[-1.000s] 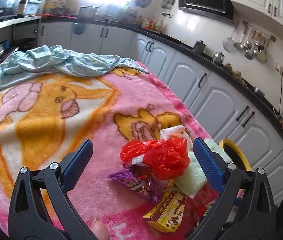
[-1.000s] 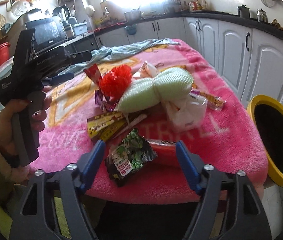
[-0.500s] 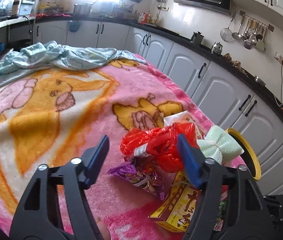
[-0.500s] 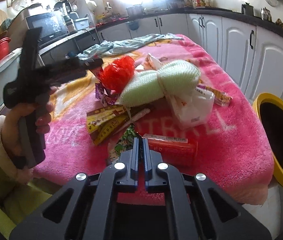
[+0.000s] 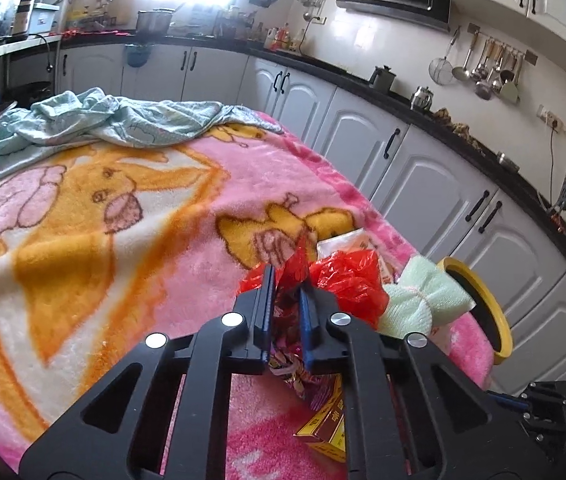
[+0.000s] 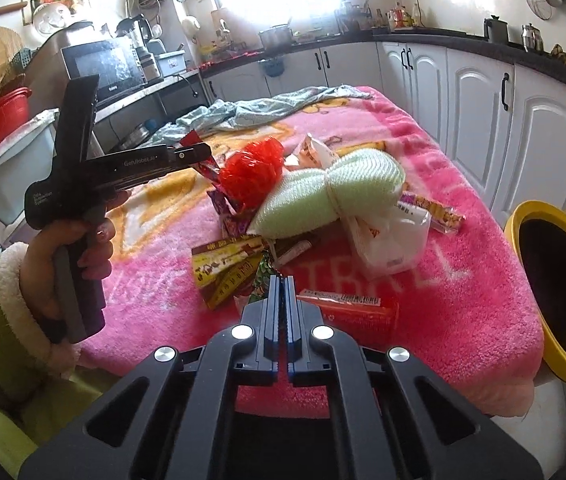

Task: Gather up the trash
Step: 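Grasp a red wrapper with the left tool while the right tool grasps the green snack packet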

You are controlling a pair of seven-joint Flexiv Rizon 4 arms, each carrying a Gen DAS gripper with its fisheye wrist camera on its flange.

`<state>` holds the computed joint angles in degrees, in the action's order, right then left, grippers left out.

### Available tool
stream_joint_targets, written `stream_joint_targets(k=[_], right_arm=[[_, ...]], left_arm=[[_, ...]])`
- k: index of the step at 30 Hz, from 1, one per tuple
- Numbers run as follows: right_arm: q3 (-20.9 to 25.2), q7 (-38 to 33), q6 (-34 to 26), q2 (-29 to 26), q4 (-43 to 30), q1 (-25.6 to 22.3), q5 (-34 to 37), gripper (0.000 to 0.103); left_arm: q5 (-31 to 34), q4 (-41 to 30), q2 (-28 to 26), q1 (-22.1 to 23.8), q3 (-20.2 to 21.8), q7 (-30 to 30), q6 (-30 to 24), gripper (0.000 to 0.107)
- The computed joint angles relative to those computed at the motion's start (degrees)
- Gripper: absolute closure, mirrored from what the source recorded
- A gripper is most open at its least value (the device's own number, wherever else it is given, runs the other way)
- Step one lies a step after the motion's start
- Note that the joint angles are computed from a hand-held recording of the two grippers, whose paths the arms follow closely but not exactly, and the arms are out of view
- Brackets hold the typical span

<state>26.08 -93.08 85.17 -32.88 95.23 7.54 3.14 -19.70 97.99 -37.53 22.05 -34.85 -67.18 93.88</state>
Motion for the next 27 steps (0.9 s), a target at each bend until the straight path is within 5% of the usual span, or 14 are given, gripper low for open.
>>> stream_joint_targets(k=[16, 27], right_arm=[[4.40, -1.05, 4.27, 1.48, -0.22, -4.21, 1.93, 0.101], [0.69, 5.71, 10.25, 3.41, 2.15, -4.95, -1.40, 0.101]], left_arm=[[6.04, 2.30, 1.43, 9.87, -12.29, -2.85, 3.42, 0.102], [10.29, 1.93, 0.21, 11.75, -18.21, -3.05, 2.35, 0.102]])
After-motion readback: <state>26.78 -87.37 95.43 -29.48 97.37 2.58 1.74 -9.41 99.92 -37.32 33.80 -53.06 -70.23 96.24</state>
